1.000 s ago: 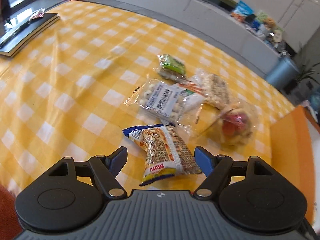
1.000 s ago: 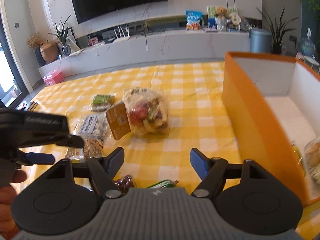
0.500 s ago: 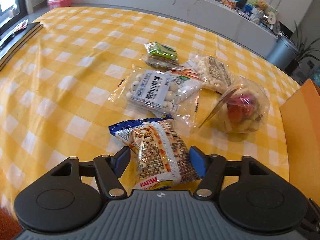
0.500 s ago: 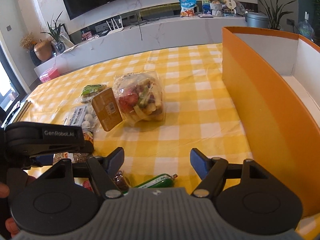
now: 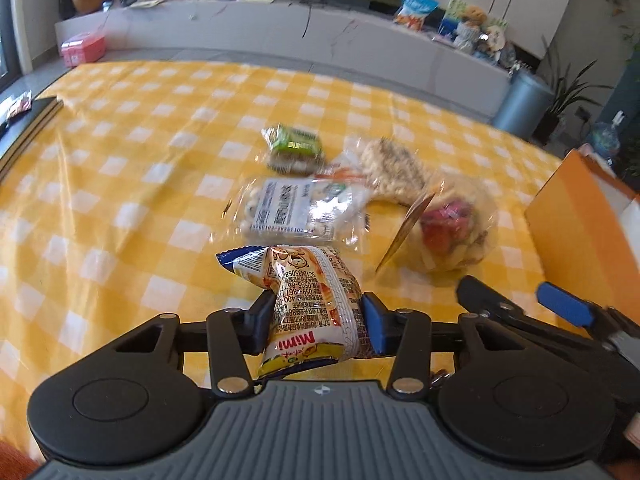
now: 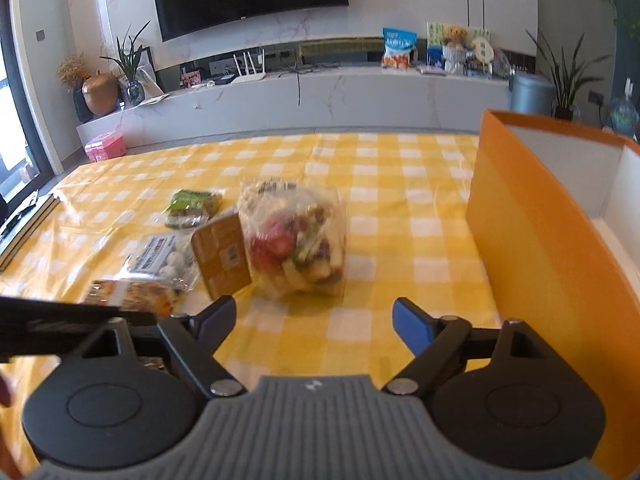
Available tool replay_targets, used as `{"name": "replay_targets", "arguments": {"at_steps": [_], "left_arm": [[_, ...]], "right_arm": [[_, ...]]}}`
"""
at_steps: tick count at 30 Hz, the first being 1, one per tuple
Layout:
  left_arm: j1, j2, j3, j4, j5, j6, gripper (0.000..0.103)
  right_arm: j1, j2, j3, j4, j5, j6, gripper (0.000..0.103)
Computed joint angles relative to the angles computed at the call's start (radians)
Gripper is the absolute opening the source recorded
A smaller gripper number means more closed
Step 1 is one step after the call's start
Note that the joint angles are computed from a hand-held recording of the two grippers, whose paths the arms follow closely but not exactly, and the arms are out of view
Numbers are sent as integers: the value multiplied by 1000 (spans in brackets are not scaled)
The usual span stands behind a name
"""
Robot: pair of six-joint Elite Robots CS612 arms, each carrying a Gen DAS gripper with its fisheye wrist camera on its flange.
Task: Organize snacks
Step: 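Grasp the clear fruit bag with the right tool while the left tool holds the Mimi bag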
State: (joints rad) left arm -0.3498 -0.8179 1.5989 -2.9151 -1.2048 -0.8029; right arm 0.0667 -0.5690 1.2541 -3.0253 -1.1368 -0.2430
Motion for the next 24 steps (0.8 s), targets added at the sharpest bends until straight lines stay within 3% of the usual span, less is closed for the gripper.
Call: {"name": "replay_targets", "arguments": {"at_steps": [6,15,18,19,24], "left_arm": [[2,0,-1,-83,46,77,52],[25,20,-19,-75,3,55,52],[27,24,-21,-80,-2,57,52],[28,25,-21,-84,-4,58,52],[30,27,-22,-80,-15,53,52]], "right_arm": [[10,34,-65,27,15,-29,87],[30,85,-159,72,2,-103,87],[30,99,-184,102,21,-114,81],[30,101,-187,108,22,-118,72],[31,100,-177,84,19,-120,66]]}}
